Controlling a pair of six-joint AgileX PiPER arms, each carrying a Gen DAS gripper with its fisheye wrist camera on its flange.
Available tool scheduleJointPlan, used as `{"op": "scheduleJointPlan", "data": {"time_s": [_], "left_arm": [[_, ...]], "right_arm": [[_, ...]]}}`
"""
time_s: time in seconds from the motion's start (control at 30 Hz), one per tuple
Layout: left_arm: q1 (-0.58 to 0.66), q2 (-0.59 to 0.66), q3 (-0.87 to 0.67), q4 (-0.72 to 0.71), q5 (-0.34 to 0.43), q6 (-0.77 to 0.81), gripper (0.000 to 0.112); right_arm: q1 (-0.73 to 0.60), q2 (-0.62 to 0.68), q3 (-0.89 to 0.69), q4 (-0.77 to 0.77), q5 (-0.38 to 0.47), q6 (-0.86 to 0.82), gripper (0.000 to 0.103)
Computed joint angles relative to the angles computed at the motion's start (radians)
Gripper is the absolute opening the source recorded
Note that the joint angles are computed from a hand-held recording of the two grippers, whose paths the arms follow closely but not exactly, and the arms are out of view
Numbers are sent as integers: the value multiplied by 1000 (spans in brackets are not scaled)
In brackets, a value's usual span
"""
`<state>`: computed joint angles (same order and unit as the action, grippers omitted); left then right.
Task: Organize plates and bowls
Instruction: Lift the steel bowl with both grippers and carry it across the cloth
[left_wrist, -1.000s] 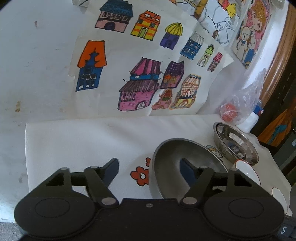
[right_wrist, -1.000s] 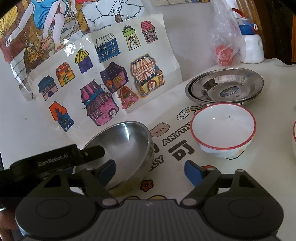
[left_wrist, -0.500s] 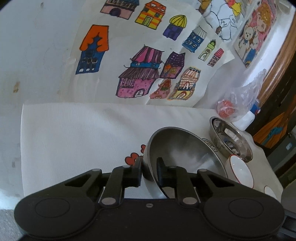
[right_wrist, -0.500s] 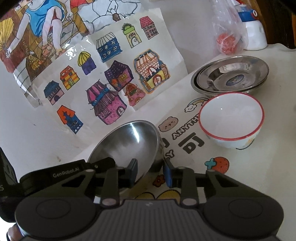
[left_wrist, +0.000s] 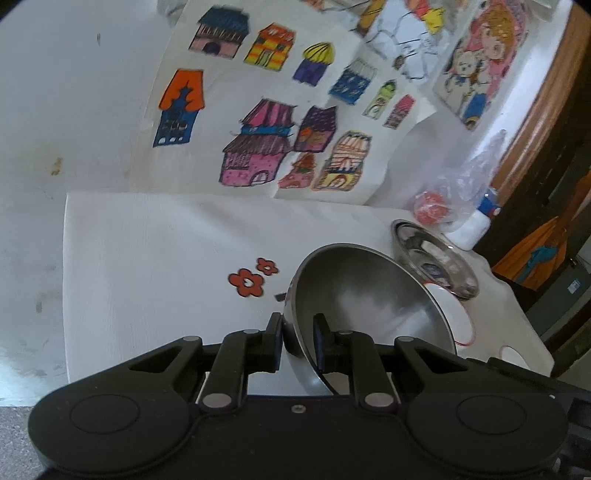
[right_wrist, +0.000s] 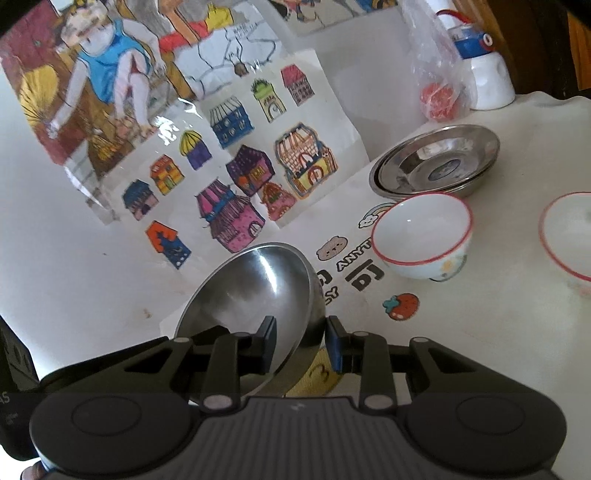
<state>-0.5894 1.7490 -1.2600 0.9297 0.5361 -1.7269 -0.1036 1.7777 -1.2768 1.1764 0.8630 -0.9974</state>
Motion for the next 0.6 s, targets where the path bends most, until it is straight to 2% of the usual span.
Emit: {"op": "scheduleJointPlan", "data": {"time_s": [0.3, 0.6], "left_arm": [[-180, -39, -17, 38, 145, -46, 19], [-355, -26, -44, 24, 270, -63, 19]], "right_arm": [[-212, -97, 113, -4, 169, -82, 34], [-357, -165, 206, -69, 261, -151, 34]]}}
